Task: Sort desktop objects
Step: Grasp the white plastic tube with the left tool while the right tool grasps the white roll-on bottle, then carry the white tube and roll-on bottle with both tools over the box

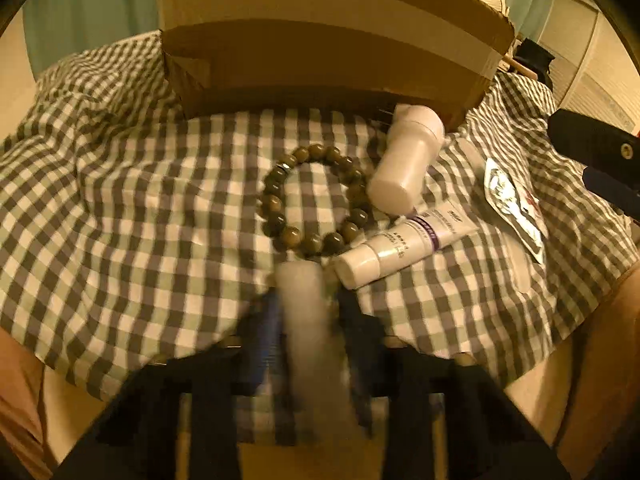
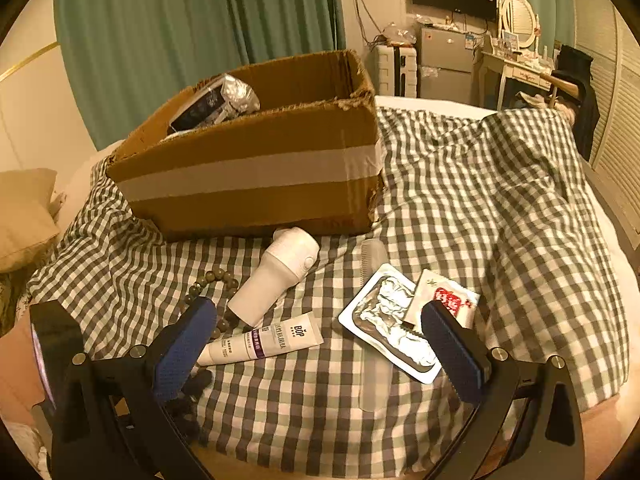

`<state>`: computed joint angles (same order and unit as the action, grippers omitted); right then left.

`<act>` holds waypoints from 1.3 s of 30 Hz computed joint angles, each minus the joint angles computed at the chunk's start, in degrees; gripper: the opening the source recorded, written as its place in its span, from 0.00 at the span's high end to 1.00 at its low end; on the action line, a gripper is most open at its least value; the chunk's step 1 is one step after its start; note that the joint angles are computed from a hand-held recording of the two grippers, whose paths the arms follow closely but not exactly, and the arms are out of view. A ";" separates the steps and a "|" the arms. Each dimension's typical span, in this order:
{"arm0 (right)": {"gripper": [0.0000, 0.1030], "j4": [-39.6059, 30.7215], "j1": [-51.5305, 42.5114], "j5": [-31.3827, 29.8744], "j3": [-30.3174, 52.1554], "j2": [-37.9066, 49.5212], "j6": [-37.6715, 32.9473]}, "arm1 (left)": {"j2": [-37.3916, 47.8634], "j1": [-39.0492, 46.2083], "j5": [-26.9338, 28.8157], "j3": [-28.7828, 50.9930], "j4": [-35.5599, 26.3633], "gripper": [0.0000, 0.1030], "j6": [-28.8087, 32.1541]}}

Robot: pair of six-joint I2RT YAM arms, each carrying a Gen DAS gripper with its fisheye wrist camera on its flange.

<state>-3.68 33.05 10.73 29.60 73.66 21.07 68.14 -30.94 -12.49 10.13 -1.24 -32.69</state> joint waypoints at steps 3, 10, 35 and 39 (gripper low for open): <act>0.00 1.12 0.07 -1.18 0.66 1.81 -0.25 | -3.41 3.80 3.64 -1.65 0.57 0.79 0.14; 0.00 4.05 0.38 -3.19 3.60 8.64 1.28 | -10.91 4.96 -1.48 -1.58 -2.88 0.80 2.00; 0.59 8.50 -0.54 -8.59 10.60 24.49 6.89 | -20.76 21.19 4.63 -3.92 -1.82 0.80 10.46; 0.59 5.62 1.32 -7.09 8.37 20.48 6.08 | -26.66 18.46 1.98 -4.04 -6.92 0.80 9.42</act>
<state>1.94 34.37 3.64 37.97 94.14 27.15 41.49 -12.49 -10.51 6.10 -8.16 -23.27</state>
